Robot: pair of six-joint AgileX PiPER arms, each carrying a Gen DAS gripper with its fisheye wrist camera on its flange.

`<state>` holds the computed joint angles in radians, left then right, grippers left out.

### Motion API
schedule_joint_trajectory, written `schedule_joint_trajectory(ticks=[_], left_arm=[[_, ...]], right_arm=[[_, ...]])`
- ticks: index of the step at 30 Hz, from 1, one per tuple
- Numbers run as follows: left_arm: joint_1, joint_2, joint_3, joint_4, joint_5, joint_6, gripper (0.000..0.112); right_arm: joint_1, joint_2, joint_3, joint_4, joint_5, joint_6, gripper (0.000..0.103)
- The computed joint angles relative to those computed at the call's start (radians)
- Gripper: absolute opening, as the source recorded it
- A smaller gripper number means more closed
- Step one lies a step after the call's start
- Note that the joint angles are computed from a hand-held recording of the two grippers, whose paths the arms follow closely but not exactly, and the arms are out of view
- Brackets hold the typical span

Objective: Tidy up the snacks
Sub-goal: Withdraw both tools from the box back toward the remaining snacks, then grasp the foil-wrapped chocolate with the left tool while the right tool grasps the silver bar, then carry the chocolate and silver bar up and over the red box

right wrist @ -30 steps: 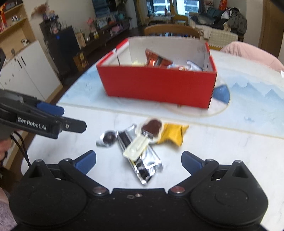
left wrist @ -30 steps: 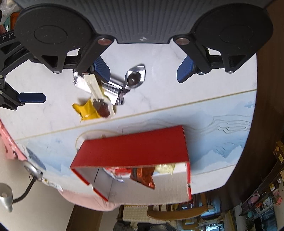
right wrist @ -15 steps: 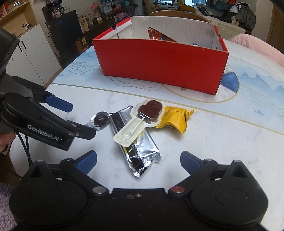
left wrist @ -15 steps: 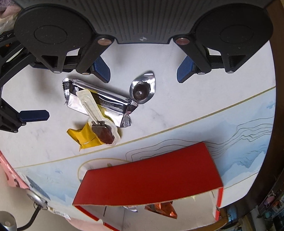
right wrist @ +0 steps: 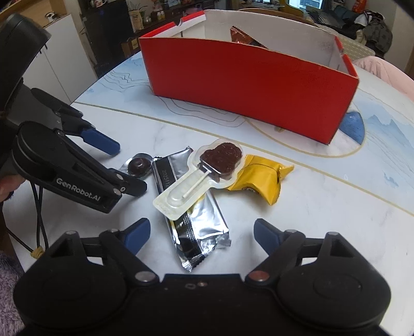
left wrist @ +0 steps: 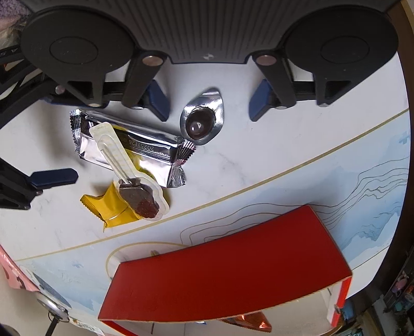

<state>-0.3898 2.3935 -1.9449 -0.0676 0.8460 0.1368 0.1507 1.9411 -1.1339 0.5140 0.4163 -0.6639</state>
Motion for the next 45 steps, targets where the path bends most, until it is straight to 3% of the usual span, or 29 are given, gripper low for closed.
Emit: schedule_joint_trajectory(ticks=[3, 14, 20, 34, 45], left_arm=[[-0.001, 0.001, 0.003, -0.006, -0.015, 0.019, 0.062], [-0.005, -0.017, 0.032, -0.037, -0.046, 0.088, 0.036], [-0.002, -0.028, 0.056, -0.045, -0.066, 0.081, 0.035], [0.049, -0.09, 0.156, -0.117, -0.069, 0.057, 0.034], [0.082, -0.19, 0.308, -0.163, -0.123, 0.082, 0.034]], right_arm=[[0.001, 0.018, -0.021, 0.003, 0.008, -0.015, 0.084], [0.045, 0.06, -0.055, -0.068, -0.011, -0.006, 0.064], [0.054, 0.04, -0.033, -0.101, -0.038, 0.023, 0.048], [0.051, -0.024, 0.055, 0.059, -0.031, 0.049, 0.044], [0.125, -0.077, 0.102, 0.062, -0.063, 0.115, 0.042]])
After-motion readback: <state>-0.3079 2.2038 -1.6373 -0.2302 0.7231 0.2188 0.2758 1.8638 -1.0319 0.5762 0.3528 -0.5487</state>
